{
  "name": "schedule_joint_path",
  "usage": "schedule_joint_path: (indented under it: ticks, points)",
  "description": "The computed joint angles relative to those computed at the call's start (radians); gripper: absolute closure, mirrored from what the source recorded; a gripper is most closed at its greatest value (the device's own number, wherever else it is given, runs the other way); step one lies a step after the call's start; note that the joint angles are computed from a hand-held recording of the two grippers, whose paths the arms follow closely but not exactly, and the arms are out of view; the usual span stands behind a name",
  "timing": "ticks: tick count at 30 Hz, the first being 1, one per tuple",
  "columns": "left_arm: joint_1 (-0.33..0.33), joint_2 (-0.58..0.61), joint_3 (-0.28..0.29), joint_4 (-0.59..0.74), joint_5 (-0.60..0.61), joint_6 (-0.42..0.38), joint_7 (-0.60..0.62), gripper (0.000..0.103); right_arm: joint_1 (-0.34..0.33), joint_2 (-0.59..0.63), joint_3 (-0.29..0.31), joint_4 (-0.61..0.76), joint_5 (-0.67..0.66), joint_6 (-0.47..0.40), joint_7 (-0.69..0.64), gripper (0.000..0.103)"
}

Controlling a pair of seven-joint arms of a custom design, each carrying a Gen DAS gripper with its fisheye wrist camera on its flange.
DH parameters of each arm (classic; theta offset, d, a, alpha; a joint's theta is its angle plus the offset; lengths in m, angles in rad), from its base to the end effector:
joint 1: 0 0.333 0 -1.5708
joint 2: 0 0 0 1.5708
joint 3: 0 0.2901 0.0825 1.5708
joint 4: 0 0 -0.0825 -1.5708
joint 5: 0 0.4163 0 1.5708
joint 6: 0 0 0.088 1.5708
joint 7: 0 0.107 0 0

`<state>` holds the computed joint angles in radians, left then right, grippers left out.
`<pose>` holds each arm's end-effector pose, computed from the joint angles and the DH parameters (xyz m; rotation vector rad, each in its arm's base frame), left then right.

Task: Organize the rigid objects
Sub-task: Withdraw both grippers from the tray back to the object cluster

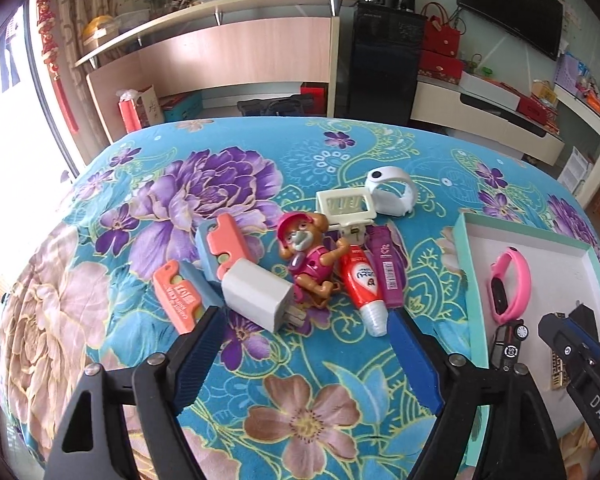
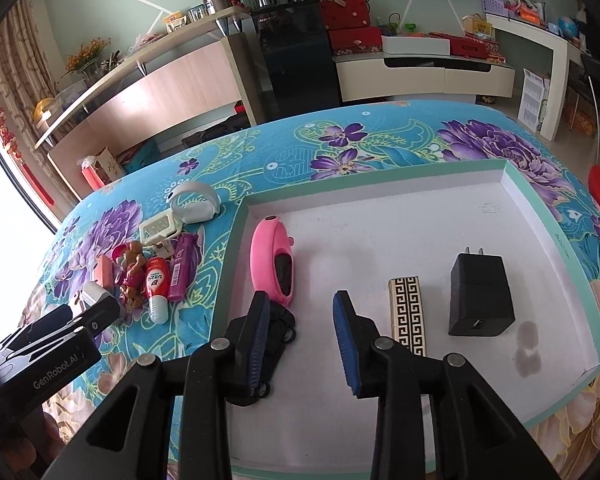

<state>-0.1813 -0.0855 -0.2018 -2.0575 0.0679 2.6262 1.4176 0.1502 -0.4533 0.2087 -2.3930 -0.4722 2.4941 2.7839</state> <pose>0.5625 -0.2312 0.5099 -1.5999 2.1309 -0.7363 0.4633 0.1825 0.5063 -1.2512 2.2262 -0.6278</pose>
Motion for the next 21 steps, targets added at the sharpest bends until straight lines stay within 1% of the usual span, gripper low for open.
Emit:
schedule_joint_path:
  ticks: [1, 2, 3, 5, 7, 15, 18, 21]
  points:
    - [0.003, -0.002, 0.002, -0.002, 0.005, 0.004, -0.008, 0.013, 0.001, 0.01, 0.004, 0.01, -0.001, -0.001, 0.002, 0.062]
    - [0.007, -0.005, 0.003, -0.005, 0.011, 0.01, -0.019, 0.012, 0.003, 0.019, 0.005, 0.017, -0.004, 0.007, 0.003, 0.059]
    - [0.011, -0.007, 0.004, -0.007, 0.02, 0.014, -0.033, 0.009, 0.005, 0.03, 0.008, 0.027, -0.009, 0.013, 0.001, 0.054]
    - [0.019, -0.01, 0.008, -0.009, 0.031, 0.025, -0.053, 0.005, 0.006, 0.046, 0.015, 0.045, -0.029, 0.02, 0.004, 0.051]
    - [0.027, -0.015, 0.011, -0.014, 0.042, 0.038, -0.07, 0.001, 0.009, 0.063, 0.02, 0.063, -0.05, 0.032, 0.008, 0.043]
    - [0.065, -0.034, 0.017, -0.03, 0.106, 0.074, -0.168, 0.0, 0.023, 0.13, 0.021, 0.119, -0.138, 0.083, 0.034, 0.031]
    - [0.07, -0.024, 0.028, -0.019, 0.081, 0.06, -0.166, 0.0, 0.021, 0.153, 0.019, 0.13, -0.176, 0.131, 0.069, 0.029]
    - [0.086, -0.018, 0.03, -0.006, 0.101, 0.04, -0.211, 0.0, 0.027, 0.192, 0.014, 0.156, -0.197, 0.158, 0.078, 0.029]
